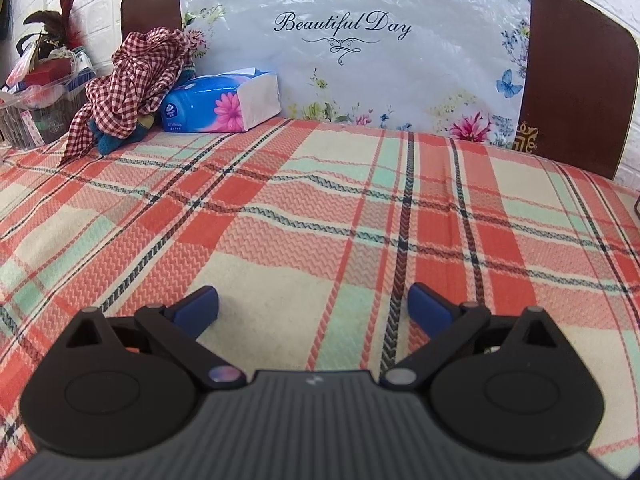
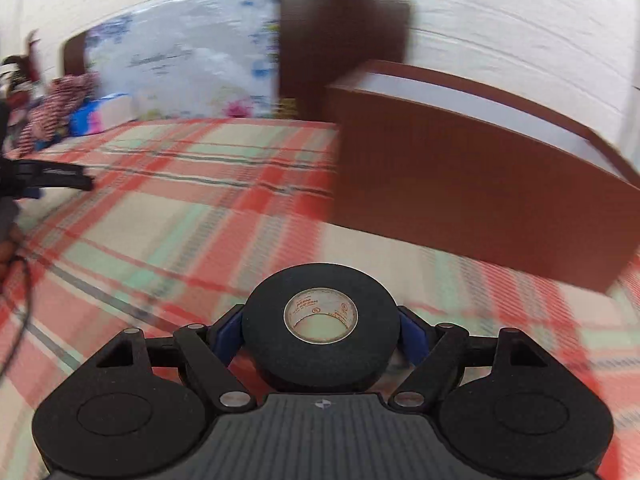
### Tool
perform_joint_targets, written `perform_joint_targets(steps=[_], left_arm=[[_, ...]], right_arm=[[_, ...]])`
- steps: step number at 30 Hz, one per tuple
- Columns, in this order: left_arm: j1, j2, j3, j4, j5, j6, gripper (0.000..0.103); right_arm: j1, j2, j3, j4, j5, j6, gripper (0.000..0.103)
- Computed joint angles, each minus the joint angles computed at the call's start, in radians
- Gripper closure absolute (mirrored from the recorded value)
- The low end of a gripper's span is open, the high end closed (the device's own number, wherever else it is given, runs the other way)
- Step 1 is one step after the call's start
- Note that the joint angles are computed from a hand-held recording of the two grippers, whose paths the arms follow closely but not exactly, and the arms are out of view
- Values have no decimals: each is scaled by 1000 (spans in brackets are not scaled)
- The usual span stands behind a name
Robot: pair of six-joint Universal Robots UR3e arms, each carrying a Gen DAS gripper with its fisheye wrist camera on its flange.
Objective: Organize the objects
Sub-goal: 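Grasp the tape roll with the left gripper while the right gripper holds it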
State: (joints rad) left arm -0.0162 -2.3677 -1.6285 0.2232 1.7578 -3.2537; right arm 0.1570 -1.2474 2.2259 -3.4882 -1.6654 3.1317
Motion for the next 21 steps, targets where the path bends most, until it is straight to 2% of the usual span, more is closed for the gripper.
perform_joint_targets(steps=[2,4,5,7,11,15,21], left_arm=[[-29,-7,30,-32,55,15,1],[-78,-4,55,-68,127,41,2],[-87,24,35,-88,87,44,4],[-92,103,-23,-155,-81,27,6],[-222,156,15,-294,-209,41,8],[-375,132,231,-571,-229,53,9],[-512,40,503,-801,-216,53,9]], right_arm=[[-19,-48,74,-25,-65,55,23],[-42,-92,140,-43,-94,86,12],[-64,-119,181,-60,-70,84,12],[-115,-165,267,-107,-10,64,12],[-143,-167,325,-175,21,59,13],[-133,-144,316,-195,20,52,13],[-156,-119,345,-272,58,43,14]])
